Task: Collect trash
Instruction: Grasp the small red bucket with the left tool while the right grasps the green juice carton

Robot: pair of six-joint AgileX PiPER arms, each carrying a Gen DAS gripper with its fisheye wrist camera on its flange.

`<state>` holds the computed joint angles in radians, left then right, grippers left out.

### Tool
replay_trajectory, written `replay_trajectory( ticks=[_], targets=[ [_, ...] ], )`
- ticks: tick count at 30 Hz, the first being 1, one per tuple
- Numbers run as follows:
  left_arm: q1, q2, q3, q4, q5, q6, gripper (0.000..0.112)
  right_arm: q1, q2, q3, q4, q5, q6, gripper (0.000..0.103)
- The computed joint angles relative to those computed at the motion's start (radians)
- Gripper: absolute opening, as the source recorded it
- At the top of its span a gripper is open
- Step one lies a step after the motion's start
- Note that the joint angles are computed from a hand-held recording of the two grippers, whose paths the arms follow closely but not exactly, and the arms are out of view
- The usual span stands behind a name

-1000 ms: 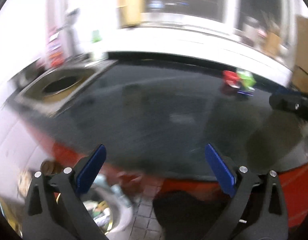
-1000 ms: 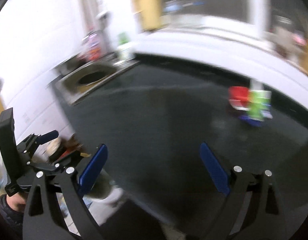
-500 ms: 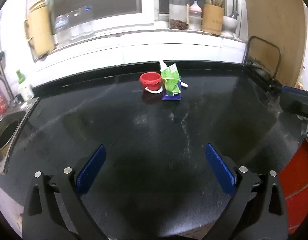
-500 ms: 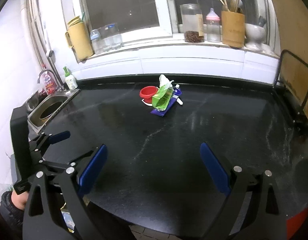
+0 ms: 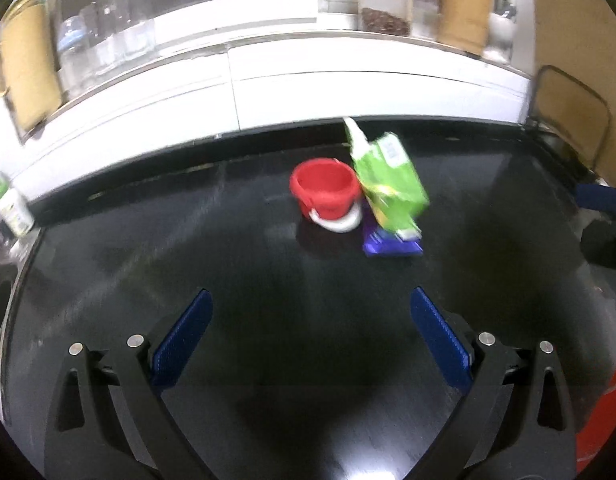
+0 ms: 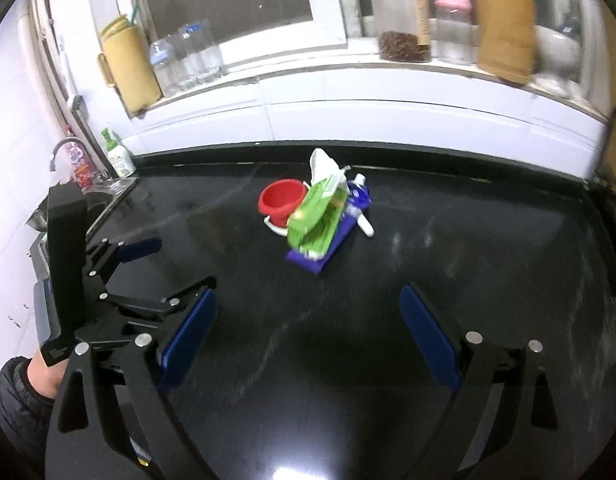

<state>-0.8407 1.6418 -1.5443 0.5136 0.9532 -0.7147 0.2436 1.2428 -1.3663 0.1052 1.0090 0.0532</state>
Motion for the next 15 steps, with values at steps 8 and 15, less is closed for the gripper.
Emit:
replay_trajectory(
  ticks=[8, 15],
  targets=[
    [0.239, 0.313, -0.448, -0.287, 0.027, 0.315, 0.096, -0.058, 0.389, -0.340, 0.046, 0.055, -0.041, 0.068],
    [0.306, 0.516, -0.728, -0.398, 0.126, 0.429, 0.086, -0.092, 0.606, -0.543, 0.091, 0.146, -0.032, 0.040]
  ],
)
